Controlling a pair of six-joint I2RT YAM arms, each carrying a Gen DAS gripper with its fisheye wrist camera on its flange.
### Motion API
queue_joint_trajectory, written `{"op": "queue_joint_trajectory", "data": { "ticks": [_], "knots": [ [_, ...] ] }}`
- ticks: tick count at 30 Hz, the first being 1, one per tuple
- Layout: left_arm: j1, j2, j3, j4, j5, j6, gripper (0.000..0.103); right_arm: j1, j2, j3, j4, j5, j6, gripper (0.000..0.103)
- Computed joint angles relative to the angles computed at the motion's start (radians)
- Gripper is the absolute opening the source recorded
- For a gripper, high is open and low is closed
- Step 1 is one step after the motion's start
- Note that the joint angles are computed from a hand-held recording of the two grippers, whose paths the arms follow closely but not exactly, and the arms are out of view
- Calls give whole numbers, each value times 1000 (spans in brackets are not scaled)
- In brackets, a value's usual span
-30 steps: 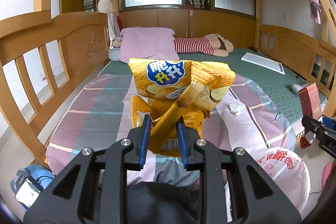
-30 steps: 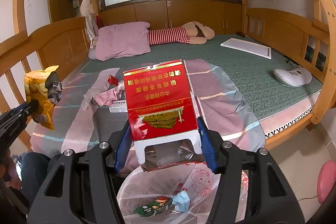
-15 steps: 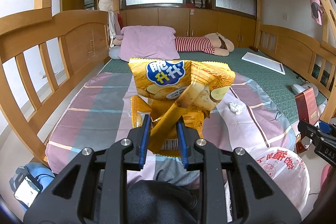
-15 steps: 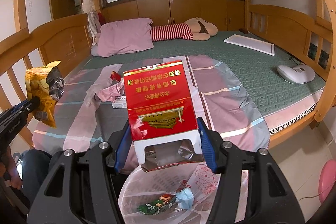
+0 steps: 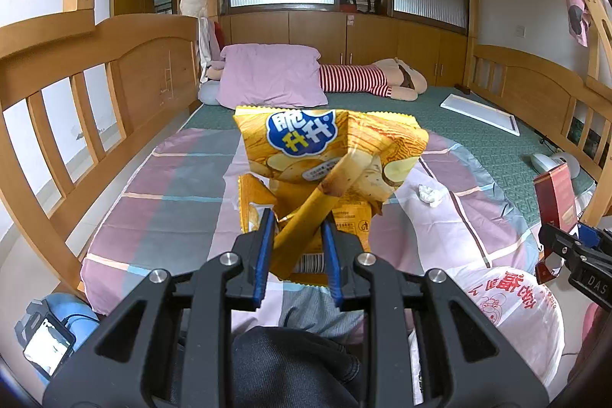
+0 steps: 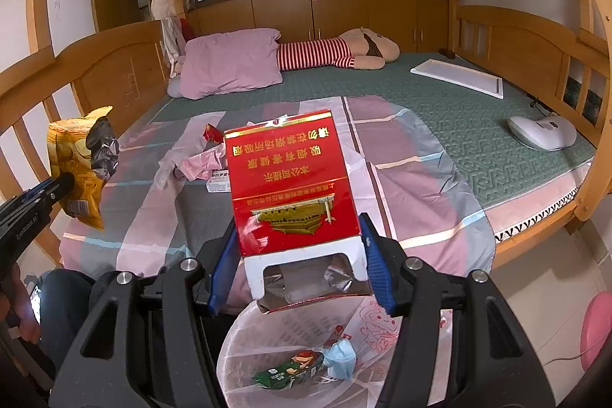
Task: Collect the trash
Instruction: 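Lift the yellow chip bag and red box above the bed with both tools, then drop the red box and yellow chip bag into the wastebasket with both tools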
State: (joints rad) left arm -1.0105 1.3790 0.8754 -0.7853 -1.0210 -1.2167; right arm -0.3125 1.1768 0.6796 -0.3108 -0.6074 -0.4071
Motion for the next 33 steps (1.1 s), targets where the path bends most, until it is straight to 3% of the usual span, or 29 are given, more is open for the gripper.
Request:
{"op": "queue_joint_trajectory", "data": {
  "ticks": [11,18,24,26,28,31,33],
  "knots": [
    [17,6,-14,49,23,20,25,11,13,-2,0,15,-6,59],
    [9,13,-16,86,35,40,25,-70,75,-4,-38,53,-153,59],
    [9,37,-36,224,113,135,25,-155,242,41,-118,85,-260,60],
    [18,47,-48,291,162,180,25,-161,291,54,-143,107,-279,62],
    [28,53,-58,333,196,209,25,-183,303,61,-163,86,-281,76],
    [40,64,-75,419,262,275,25,-243,312,98,-201,-5,-266,86],
    [48,68,-96,501,340,324,25,-282,300,116,-202,-64,-243,88]
  ]
}}
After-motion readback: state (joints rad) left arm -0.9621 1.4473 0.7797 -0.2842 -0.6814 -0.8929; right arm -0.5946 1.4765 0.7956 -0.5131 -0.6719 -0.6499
